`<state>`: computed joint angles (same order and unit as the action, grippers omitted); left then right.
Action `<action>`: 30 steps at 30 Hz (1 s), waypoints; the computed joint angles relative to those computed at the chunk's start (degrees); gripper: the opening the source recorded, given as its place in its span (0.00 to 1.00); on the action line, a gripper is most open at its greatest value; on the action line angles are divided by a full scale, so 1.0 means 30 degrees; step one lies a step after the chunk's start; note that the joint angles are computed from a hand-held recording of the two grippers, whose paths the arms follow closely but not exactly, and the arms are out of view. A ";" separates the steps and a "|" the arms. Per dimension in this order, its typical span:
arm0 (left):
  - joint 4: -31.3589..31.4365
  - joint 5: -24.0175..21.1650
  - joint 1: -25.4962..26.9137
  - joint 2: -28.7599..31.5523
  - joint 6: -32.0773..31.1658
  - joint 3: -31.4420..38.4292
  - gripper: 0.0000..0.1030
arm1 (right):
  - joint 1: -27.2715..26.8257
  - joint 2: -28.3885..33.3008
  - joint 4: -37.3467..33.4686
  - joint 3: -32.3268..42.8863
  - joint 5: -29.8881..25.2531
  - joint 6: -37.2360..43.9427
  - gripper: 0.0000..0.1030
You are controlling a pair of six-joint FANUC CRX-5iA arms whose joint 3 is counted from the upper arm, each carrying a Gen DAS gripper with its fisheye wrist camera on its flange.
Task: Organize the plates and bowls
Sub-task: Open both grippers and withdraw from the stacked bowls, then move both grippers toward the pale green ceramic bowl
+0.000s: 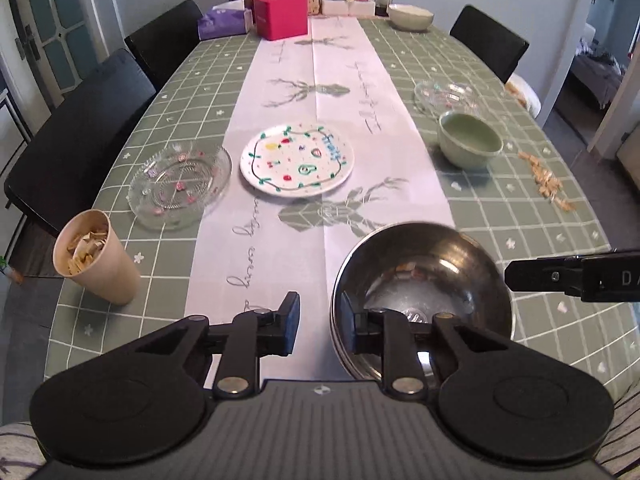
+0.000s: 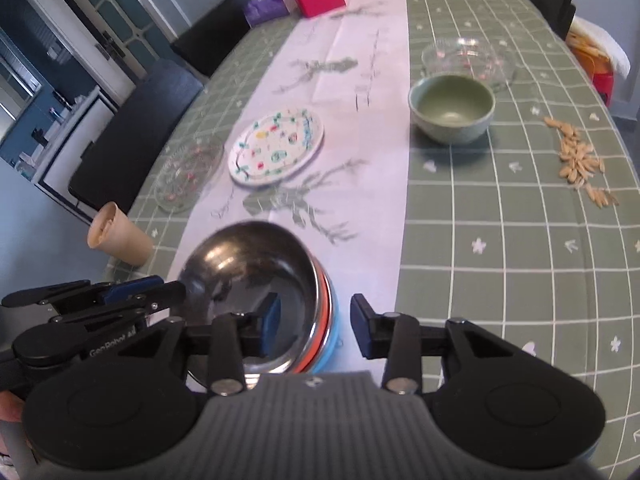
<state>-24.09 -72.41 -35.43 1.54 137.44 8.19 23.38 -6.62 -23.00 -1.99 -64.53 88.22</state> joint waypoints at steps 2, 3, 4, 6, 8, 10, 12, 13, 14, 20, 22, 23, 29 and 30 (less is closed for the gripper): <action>0.0107 0.0390 0.0119 -0.0374 0.0333 -0.0088 0.33 | -0.0511 0.0021 -0.0602 0.0269 -0.0077 -0.0067 0.38; 0.0079 0.0601 0.0142 -0.0519 0.0407 -0.0092 0.35 | -0.0713 -0.0014 -0.0847 0.0345 -0.0021 -0.0003 0.38; -0.0067 0.0824 0.0113 -0.0645 0.0456 -0.0074 0.38 | -0.0881 -0.0078 -0.1057 0.0379 0.0105 0.0024 0.39; -0.0896 0.1145 -0.0183 -0.0813 0.1007 0.0086 0.42 | -0.1206 -0.0306 -0.1574 0.0351 0.0578 0.0139 0.43; -0.1854 0.1317 -0.0493 -0.0827 0.1712 0.0366 0.48 | -0.1453 -0.0502 -0.2143 0.0317 0.1100 0.0326 0.49; -0.2471 0.1728 -0.0550 -0.0813 0.2172 0.0556 0.56 | -0.1667 -0.0526 -0.2760 0.0438 0.1399 0.0525 0.50; -0.3182 0.2115 -0.0541 -0.0656 0.3038 0.0841 0.57 | -0.1889 -0.0312 -0.3502 0.0765 0.1492 0.0705 0.51; -0.3630 0.2048 -0.0592 -0.0470 0.3920 0.1129 0.57 | -0.1984 -0.0139 -0.3858 0.0981 0.1523 0.0727 0.51; -0.3875 0.2098 -0.0554 -0.0310 0.4440 0.1369 0.57 | -0.2092 0.0057 -0.4193 0.1236 0.1516 0.0784 0.52; -0.3087 0.4233 0.0341 0.0963 0.1049 0.2546 0.57 | -0.2879 0.1557 -0.5098 0.3007 0.2658 0.0666 0.52; -0.2252 0.5266 0.0822 0.1556 -0.0098 0.2878 0.57 | -0.3575 0.2230 -0.5695 0.3694 0.2893 0.0577 0.52; -0.1652 0.5787 0.1146 0.1847 -0.0402 0.2973 0.57 | -0.3763 0.2536 -0.5564 0.3943 0.3173 0.0224 0.51; 0.2293 0.9569 0.3347 0.3478 -0.1762 0.2103 0.57 | -0.3628 0.3615 -0.2317 0.3438 0.6350 -0.2358 0.52; 0.2777 1.0008 0.3586 0.3718 -0.2393 0.1898 0.55 | -0.3544 0.3754 -0.1698 0.3231 0.6656 -0.2690 0.51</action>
<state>-15.76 -42.39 -24.68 12.70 130.26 13.88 12.75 4.64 -28.09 7.70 -44.57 80.15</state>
